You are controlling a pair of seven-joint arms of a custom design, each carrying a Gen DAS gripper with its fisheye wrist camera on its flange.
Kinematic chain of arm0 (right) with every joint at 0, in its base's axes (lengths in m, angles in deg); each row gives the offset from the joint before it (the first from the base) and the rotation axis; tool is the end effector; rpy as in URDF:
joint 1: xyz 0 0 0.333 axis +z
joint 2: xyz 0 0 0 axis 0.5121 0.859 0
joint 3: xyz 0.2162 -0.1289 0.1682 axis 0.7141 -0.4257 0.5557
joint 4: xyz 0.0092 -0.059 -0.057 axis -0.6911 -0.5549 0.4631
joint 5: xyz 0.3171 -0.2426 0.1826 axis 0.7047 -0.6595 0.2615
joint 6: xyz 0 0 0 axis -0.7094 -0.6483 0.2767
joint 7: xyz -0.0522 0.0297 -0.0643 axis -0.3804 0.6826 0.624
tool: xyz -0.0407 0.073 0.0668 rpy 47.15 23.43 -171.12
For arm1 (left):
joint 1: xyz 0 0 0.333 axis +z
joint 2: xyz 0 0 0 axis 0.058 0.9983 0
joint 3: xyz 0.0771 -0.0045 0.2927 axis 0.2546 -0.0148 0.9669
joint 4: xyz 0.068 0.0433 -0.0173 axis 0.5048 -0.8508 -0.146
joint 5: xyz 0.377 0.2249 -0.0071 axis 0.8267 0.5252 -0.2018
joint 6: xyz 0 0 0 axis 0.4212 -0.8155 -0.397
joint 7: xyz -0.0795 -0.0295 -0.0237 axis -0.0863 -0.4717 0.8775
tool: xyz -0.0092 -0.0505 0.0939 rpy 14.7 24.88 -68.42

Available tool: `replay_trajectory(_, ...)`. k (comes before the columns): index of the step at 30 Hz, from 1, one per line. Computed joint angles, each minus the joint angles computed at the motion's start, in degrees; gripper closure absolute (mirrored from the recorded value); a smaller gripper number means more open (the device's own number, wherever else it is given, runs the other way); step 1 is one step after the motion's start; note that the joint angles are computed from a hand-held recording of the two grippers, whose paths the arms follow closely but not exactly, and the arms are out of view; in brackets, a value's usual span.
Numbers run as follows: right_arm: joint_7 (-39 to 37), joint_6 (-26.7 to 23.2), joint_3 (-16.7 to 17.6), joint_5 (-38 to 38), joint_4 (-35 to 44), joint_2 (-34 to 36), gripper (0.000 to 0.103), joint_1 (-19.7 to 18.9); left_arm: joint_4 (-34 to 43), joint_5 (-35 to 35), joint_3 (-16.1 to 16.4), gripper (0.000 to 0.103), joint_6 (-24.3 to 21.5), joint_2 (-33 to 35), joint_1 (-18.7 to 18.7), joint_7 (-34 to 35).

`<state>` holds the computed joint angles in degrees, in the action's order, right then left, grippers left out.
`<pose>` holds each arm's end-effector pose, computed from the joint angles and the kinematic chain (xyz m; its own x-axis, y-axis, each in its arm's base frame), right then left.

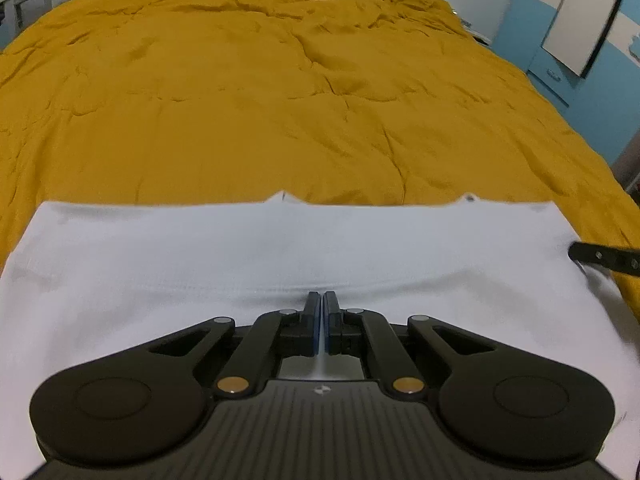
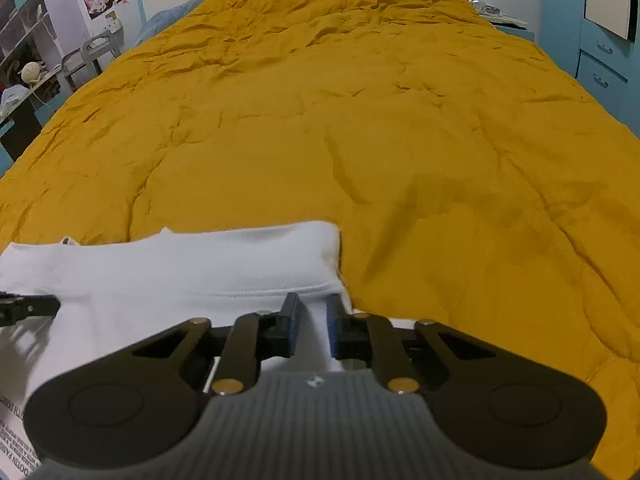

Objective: Fold small clothes

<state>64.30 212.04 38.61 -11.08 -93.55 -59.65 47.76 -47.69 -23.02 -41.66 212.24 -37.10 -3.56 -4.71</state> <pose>0.5880 0.2346 0.5403 0.2039 -0.9649 -0.1656 -0.7378 -0.0402 -0.6738 0.5076 -0.1225 0.5035 -0.0280 -0.9831 0.1808 -0.8138 -0.0827 -0.5753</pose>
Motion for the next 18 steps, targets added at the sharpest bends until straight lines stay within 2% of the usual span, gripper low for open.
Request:
replay_trajectory(1,-0.15,0.69,-0.13,0.98,-0.32,-0.35,0.097,0.02,-0.1,-0.93,0.39,0.099,0.66,-0.22,-0.54,0.47)
replay_trajectory(2,-0.44,1.58,-0.26,2.18,-1.1,-1.1,0.092,0.07,-0.6,-2.35,1.1,0.099,2.4,-0.69,-1.52,1.93)
replay_trajectory(3,-1.01,2.56,-0.5,3.96,-2.02,-2.07,0.084,0.17,-0.98,-2.98,1.31,0.099,3.46,-1.27,-2.03,2.85)
replay_trajectory(4,-0.64,3.68,-0.65,4.78,-3.2,-3.28,0.066,0.05,-1.09,-3.54,1.44,0.099,3.94,-1.64,-2.45,3.42)
replay_trajectory(5,-1.28,4.97,-0.98,6.23,-4.56,-4.61,0.06,0.15,-1.07,-5.04,2.21,0.099,4.41,-1.81,-3.62,4.92)
replay_trajectory(7,-3.83,6.33,-2.3,11.2,-6.84,-6.91,0.059,0.93,-0.1,-7.9,3.49,0.099,4.25,-1.14,-5.77,8.44)
replay_trajectory(10,-3.1,5.75,-3.31,14.98,-9.42,-9.46,0.058,0.86,1.59,-8.37,2.07,0.099,4.58,1.15,-5.72,9.27)
replay_trajectory(13,-1.33,5.94,-4.5,19.2,-12.36,-11.48,0.057,0.83,3.23,-6.69,0.01,0.099,4.33,3.76,-3.98,6.07)
replay_trajectory(18,-9.32,4.88,-9.41,37.13,-13.0,-10.6,0.056,5.5,5.57,-3.37,-1.74,0.099,4.21,7.59,-2.11,0.62)
